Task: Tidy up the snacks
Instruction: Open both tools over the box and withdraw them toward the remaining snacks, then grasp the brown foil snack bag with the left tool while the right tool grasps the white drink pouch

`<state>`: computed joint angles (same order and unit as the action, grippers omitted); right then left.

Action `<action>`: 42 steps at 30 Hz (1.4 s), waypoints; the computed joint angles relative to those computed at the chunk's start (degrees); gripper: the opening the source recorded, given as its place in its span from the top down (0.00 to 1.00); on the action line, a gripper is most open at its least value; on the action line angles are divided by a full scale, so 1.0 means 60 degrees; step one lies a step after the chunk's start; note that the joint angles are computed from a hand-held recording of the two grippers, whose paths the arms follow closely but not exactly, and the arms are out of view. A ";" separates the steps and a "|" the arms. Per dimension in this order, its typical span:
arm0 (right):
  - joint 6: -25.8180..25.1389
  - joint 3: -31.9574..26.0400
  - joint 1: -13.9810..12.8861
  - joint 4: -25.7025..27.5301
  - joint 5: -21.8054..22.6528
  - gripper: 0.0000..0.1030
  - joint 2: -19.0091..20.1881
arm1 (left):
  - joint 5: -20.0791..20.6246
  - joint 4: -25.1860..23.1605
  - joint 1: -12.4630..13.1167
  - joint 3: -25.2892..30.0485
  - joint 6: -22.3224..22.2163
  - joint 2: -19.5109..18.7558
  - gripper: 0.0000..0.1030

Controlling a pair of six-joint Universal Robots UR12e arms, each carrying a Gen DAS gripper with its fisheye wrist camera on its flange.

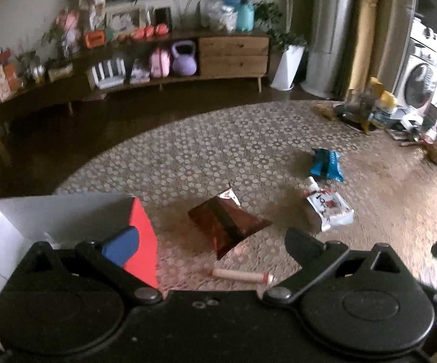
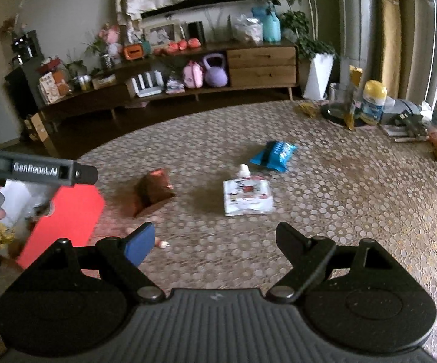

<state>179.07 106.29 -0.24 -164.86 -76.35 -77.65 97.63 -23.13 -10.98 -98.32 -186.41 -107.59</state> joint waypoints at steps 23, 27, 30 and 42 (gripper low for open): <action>-0.0254 -0.2213 0.0194 0.1064 -0.0600 0.15 0.2302 | 0.0337 -0.1866 -0.0141 0.2276 -0.1712 -0.2090 0.01; -0.0166 -0.2528 0.0289 0.1319 -0.0900 0.15 0.2584 | 0.0754 -0.2001 -0.0198 0.2405 -0.1798 -0.2289 0.03; -0.0114 -0.2652 0.0334 0.1488 -0.0999 0.15 0.2713 | 0.0715 -0.2203 -0.0158 0.2442 -0.1903 -0.2388 0.06; -0.0030 -0.2800 0.0369 0.1747 -0.1119 0.32 0.2842 | 0.0062 -0.2045 -0.0039 0.2370 -0.1881 -0.2462 0.43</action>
<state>178.89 89.49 1.97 -154.38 -83.06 -60.60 98.00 -35.40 -11.22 -84.10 -197.70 -122.36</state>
